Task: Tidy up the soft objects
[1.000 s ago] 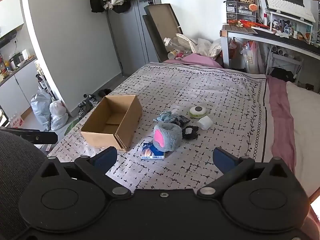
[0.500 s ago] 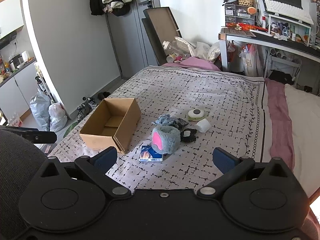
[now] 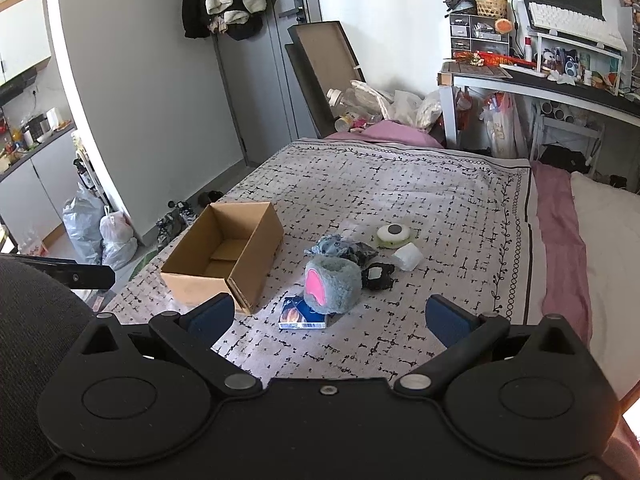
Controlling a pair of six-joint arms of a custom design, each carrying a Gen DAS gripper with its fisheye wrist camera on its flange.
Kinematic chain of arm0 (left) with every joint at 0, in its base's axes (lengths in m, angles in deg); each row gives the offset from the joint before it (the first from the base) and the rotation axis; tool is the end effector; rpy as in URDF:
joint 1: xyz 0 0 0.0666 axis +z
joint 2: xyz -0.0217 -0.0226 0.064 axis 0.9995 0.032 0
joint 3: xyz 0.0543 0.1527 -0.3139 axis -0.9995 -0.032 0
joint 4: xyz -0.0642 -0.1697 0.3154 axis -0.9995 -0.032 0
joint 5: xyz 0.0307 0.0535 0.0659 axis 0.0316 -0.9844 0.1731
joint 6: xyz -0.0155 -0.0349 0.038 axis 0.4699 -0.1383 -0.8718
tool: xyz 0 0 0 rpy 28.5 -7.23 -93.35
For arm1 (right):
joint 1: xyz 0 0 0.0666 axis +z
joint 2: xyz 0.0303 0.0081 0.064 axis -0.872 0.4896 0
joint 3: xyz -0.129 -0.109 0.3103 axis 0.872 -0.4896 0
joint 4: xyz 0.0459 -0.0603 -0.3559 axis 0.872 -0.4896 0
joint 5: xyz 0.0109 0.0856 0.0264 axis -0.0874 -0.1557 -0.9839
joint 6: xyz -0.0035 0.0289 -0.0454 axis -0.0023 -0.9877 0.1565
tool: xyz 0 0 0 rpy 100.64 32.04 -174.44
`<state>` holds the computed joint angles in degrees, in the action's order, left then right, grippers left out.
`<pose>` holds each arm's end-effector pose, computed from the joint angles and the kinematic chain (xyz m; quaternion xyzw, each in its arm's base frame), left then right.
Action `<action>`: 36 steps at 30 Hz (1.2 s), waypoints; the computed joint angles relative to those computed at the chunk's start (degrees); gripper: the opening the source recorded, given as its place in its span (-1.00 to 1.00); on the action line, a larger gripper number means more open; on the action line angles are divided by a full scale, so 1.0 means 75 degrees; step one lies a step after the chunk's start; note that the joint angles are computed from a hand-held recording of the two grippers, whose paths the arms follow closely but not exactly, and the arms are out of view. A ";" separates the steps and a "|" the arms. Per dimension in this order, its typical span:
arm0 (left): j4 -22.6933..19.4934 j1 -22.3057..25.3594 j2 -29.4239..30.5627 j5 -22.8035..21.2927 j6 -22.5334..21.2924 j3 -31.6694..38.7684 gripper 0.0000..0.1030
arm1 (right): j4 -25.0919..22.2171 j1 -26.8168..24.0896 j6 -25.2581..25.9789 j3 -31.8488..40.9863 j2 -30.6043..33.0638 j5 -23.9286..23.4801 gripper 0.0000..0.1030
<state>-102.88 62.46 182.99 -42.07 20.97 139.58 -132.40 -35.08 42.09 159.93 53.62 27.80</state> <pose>0.5462 -0.2537 0.4716 -0.0551 0.9205 -0.0593 0.3823 0.5555 0.2664 0.4479 -0.1217 0.8841 0.1468 0.4265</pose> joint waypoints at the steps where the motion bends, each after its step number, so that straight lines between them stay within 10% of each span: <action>1: 0.0006 -0.0001 -0.0003 -0.0011 -0.0005 -0.0005 0.99 | -0.0008 0.0005 -0.0008 0.0004 -0.0002 0.0018 1.00; 36: 0.0044 0.0152 0.0302 0.0421 -0.0354 0.0438 0.99 | 0.0385 -0.0105 0.0052 -0.0281 -0.0078 -0.0209 1.00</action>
